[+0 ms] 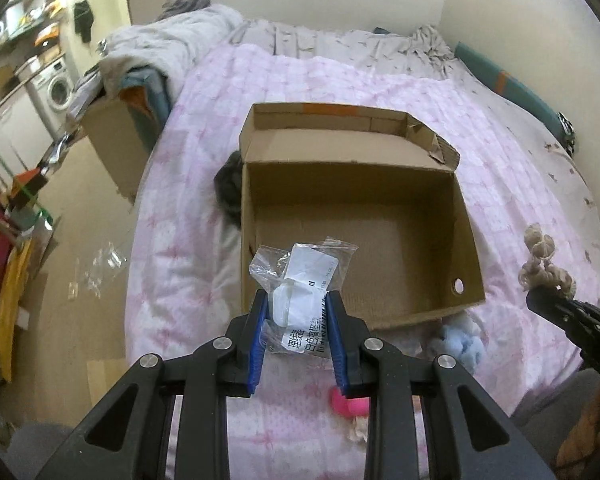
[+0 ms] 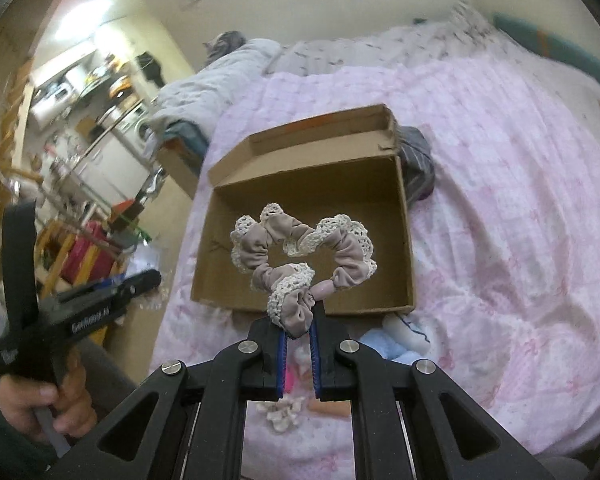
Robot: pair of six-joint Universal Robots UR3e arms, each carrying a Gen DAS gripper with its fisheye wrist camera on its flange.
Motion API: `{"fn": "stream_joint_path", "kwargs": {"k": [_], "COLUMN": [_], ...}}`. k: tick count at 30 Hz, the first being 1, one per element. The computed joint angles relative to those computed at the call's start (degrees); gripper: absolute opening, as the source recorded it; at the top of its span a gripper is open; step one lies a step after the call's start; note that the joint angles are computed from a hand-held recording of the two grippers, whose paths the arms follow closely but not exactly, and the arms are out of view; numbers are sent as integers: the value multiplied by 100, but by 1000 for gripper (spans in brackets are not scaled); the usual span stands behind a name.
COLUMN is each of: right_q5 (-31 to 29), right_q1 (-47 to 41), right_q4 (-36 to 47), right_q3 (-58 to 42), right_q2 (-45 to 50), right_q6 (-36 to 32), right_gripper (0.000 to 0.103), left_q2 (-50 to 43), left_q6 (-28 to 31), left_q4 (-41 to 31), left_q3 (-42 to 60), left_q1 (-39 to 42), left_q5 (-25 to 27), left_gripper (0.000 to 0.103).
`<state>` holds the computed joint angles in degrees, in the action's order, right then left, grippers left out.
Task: Organize soft objects
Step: 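Lift the bag and scrunchie with both grippers and carry them over the box, then open both grippers to drop the bag and scrunchie into the box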
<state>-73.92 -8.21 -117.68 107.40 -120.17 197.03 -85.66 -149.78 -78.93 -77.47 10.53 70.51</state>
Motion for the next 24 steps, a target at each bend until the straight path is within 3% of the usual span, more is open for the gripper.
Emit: {"fn": "stream_joint_path", "kwargs": {"k": [12,16,24], "right_q5": [-21,-174,-438], "right_q1": [-198,7,345], "right_q4": [-511,-702,-1303], "right_q3": [-411,-745,-816], "right_q2": [1259,1938,2943], "right_q6": [-42,35,122], "right_gripper": [11,11,11], "left_q2": [-1576,-1708,-2168], "left_q6": [-708,-849,-1217], "left_q4": [-183,599,794], "left_q3": [1369,1029,948], "left_q1": [-751,-904,-931], "left_q5": [475,733,619], "left_gripper": [25,25,25]}}
